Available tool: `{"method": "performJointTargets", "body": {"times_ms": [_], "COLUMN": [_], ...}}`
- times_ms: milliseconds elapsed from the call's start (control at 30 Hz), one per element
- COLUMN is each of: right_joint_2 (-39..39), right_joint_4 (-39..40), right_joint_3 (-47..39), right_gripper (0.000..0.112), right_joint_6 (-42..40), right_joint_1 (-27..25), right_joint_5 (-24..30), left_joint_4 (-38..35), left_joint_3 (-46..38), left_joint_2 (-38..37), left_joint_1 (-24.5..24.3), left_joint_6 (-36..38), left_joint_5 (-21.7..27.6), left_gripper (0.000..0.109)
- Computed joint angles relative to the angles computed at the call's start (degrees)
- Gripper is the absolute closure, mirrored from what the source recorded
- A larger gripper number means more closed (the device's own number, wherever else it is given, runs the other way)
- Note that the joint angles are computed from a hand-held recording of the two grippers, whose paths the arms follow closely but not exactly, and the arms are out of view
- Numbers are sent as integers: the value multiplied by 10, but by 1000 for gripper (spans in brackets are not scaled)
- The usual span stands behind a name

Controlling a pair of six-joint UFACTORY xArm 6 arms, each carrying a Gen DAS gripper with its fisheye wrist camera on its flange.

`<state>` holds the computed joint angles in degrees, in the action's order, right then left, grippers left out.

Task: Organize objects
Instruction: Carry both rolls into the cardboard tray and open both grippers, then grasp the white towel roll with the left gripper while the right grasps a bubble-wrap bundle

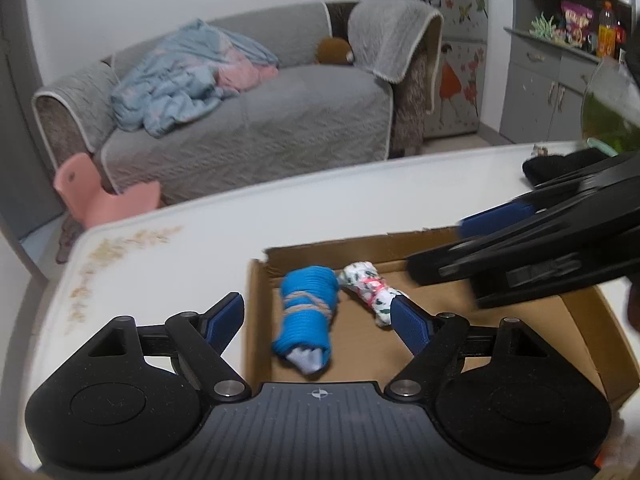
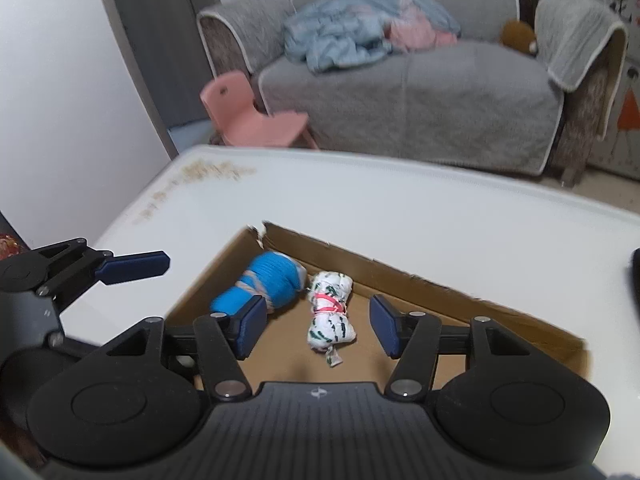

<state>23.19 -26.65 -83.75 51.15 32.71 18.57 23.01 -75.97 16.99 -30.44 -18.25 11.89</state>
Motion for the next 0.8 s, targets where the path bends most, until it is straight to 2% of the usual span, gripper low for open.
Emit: {"method": "performJointTargets", "body": {"times_ms": [100, 200, 267, 333, 467, 567, 667, 733, 800], "right_joint_2": [-75, -155, -216, -256, -336, -357, -337, -319, -305], "right_joint_4": [-85, -208, -311, -374, -503, -550, -579, -575, -589], "right_joint_3": [71, 145, 202, 240, 348, 406, 428, 429, 431], "right_gripper": [46, 42, 36, 31, 23, 21, 21, 24, 25], "right_joint_6": [72, 182, 275, 337, 474, 548, 613, 627, 646], "right_joint_1": [10, 27, 52, 80, 146, 187, 218, 230, 231], "right_joint_5": [-17, -14, 6, 35, 109, 159, 189, 209, 206], "left_joint_4": [35, 112, 206, 281, 295, 338, 313, 292, 331], "left_joint_3": [81, 175, 234, 290, 386, 429, 466, 479, 482], "left_joint_2": [-77, -166, -226, -280, -353, -375, -379, -374, -371], "left_joint_1": [16, 41, 63, 82, 101, 108, 114, 115, 119], "left_joint_6": [-40, -117, -209, -292, -346, -414, -416, -406, -448], "left_joint_5": [-29, -60, -75, -81, -80, -77, -94, -98, -94], "left_gripper": [21, 15, 10, 8, 7, 7, 7, 7, 7]}}
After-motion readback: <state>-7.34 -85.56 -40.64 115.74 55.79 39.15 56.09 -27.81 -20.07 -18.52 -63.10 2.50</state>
